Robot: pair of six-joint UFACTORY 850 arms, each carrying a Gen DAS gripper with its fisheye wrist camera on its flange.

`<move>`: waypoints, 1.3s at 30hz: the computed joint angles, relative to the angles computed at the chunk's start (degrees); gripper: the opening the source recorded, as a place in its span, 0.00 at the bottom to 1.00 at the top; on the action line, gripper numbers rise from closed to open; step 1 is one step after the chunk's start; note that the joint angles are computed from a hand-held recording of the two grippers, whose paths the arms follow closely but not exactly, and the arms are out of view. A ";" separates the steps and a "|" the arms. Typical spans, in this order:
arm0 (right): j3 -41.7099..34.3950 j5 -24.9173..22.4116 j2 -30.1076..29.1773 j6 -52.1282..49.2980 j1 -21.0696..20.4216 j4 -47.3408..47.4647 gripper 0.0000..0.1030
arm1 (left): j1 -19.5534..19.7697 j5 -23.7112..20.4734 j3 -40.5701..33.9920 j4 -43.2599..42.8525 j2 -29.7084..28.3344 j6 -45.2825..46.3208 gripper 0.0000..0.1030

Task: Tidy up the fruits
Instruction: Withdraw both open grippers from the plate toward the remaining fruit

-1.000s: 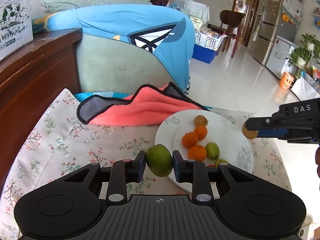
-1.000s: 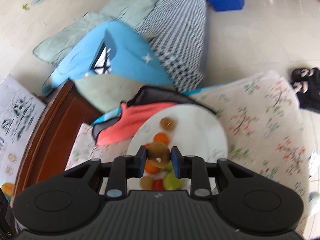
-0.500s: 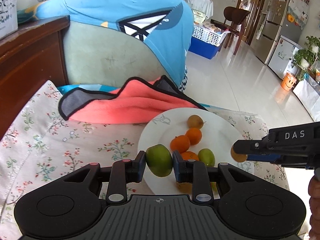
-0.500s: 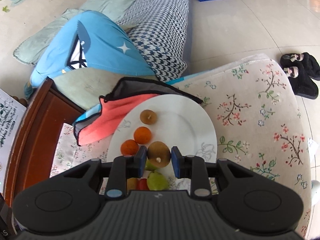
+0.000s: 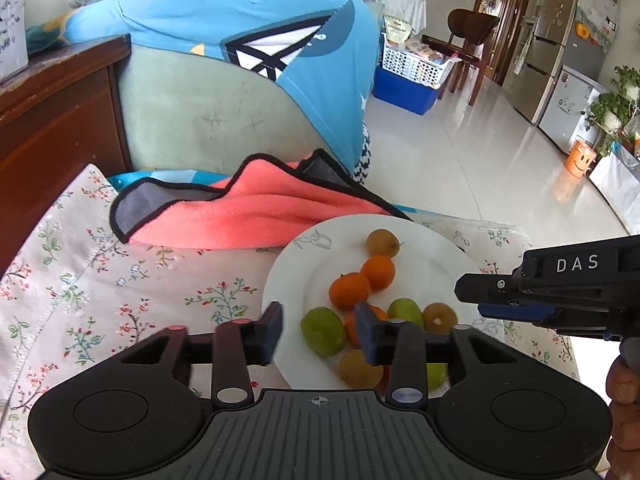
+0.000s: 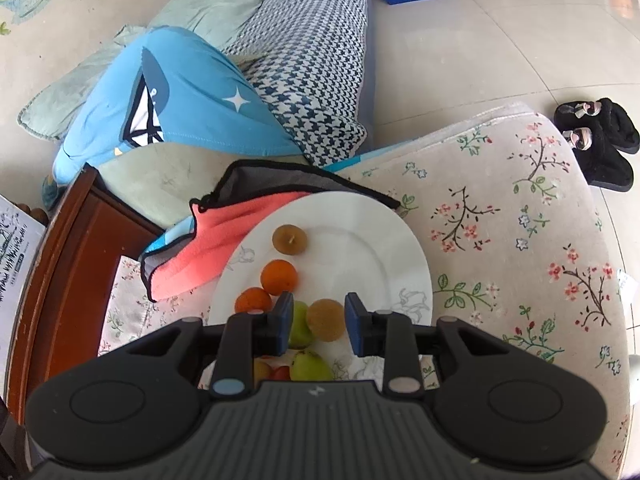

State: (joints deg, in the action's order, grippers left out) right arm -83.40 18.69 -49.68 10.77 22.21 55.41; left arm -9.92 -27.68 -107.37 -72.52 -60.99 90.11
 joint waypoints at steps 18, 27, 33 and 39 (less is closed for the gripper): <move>4.35 3.78 4.16 -6.84 2.60 2.20 0.35 | 3.34 1.39 10.76 -10.57 8.57 12.53 0.81; 6.08 3.35 4.94 -3.59 5.06 -4.75 0.35 | 7.07 0.87 12.91 -9.12 10.79 8.59 0.83; 6.45 2.15 4.36 1.05 6.20 -14.47 0.35 | 8.30 -0.12 12.68 -3.87 10.20 6.42 0.83; 5.66 0.11 2.96 4.65 6.95 -25.58 0.35 | 9.55 -3.60 12.67 -0.91 9.14 8.74 0.83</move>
